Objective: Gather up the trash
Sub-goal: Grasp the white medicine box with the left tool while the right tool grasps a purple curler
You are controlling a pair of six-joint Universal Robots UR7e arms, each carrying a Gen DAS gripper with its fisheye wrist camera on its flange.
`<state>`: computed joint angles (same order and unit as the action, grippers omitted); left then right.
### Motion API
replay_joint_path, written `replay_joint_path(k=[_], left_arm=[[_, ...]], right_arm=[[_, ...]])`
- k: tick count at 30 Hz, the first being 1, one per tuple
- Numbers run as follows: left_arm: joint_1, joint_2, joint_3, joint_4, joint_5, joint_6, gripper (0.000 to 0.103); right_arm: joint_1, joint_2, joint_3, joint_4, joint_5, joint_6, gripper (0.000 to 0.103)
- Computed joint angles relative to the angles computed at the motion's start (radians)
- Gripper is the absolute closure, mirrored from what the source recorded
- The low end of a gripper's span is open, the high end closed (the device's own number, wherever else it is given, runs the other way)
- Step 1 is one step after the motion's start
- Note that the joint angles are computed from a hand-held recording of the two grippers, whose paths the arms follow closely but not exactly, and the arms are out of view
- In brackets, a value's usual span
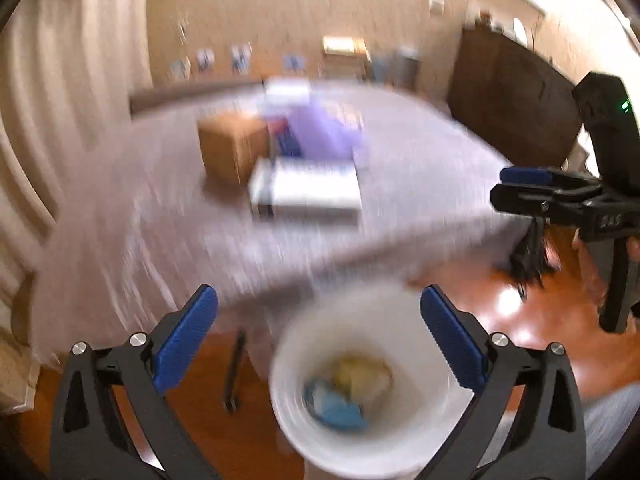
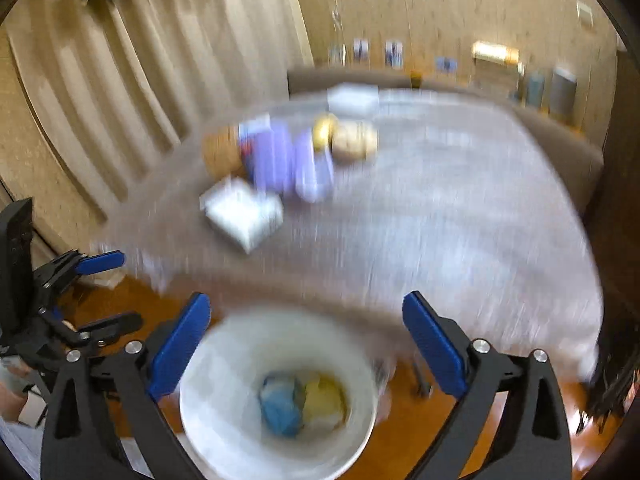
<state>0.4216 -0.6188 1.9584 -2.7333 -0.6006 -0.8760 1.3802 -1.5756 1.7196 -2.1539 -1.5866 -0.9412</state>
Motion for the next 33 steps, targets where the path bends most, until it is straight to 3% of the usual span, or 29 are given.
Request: replay_joint_path(k=[2, 7, 17, 21, 24, 33], left_arm=[[0.021, 0.008, -0.021, -0.066, 0.013, 0.065, 0.001], [0.071, 0.042, -0.102, -0.032, 0.027, 0.131, 0.001], [0.172, 0.073, -0.204, -0.038, -0.073, 0.217, 0.001], [0.193, 0.093, -0.239, -0.017, -0.085, 0.238, 0.001], [0.204, 0.105, -0.259, -0.005, -0.074, 0.241, 0.001], [0.216, 0.121, -0.292, 0.061, -0.047, 0.242, 0.001]], right_arm=[[0.028, 0.042, -0.031, -0.015, -0.002, 0.027, 0.004], [0.062, 0.160, -0.125, -0.018, -0.031, 0.047, 0.004], [0.085, 0.309, -0.235, 0.053, -0.095, 0.114, 0.005], [0.087, 0.372, -0.297, 0.100, -0.113, 0.148, 0.014], [0.089, 0.398, -0.317, 0.112, -0.124, 0.157, 0.021], [0.110, 0.424, -0.312, 0.069, -0.164, 0.137, 0.022]])
